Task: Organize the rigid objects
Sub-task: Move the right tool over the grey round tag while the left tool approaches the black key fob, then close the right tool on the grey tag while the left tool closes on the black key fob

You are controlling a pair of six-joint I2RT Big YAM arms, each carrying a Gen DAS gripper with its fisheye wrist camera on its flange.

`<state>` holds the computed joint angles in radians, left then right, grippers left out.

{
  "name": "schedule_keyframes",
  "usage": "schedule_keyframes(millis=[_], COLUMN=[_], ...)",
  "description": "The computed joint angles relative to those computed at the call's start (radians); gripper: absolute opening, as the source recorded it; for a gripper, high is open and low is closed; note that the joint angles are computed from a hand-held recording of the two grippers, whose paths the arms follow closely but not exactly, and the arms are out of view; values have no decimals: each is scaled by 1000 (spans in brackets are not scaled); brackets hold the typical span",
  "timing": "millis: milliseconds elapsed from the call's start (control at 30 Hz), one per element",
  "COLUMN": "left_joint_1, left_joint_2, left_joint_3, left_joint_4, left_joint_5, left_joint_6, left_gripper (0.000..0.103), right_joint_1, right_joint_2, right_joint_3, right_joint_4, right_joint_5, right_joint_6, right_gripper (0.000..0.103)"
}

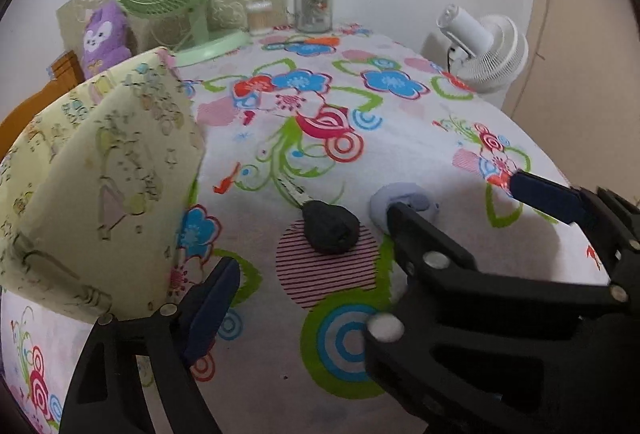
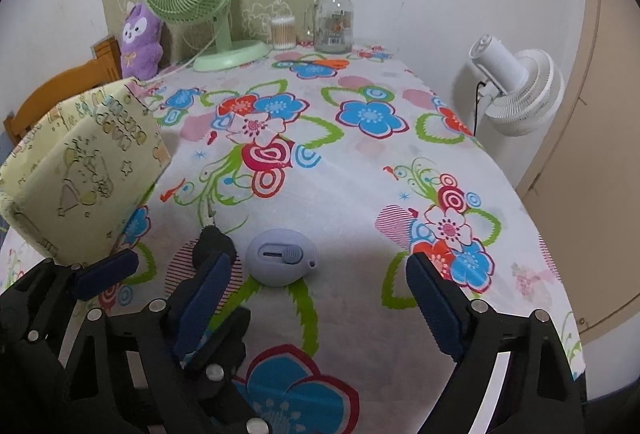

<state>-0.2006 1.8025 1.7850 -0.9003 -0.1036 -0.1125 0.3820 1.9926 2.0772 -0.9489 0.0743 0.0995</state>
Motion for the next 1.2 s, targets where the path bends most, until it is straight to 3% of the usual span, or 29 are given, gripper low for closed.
schedule_keyframes(millis=[433, 600, 633, 900, 967, 1100, 1200], left_joint_1=[6, 8, 8, -8, -7, -2, -1], left_joint_2=[34, 41, 43, 68, 82, 99, 96], left_joint_3=[41, 53, 55, 85, 107, 131, 125], left_joint_4=[-25, -34, -35, -12, -19, -28, -15], left_joint_5=[0, 1, 1, -48, -36, -28, -23], left_joint_6=[-2, -9, -11, 32, 25, -38, -52], left_gripper=[88, 88, 88, 86, 78, 75, 60], right_joint_1=[-14, -11, -11, -21, -28, -43, -47], right_joint_2=[81, 101, 107, 108, 105, 109, 100], right_joint_3=[107, 147, 157, 161, 158, 169, 156], right_joint_4=[-89, -118, -127, -119, -112, -120, -111], right_joint_5=[-90, -89, -86, -50, -41, -52, -45], right_joint_6=[26, -7, -12, -3, 4, 30, 37], right_gripper=[72, 53, 45, 45, 45, 45, 45])
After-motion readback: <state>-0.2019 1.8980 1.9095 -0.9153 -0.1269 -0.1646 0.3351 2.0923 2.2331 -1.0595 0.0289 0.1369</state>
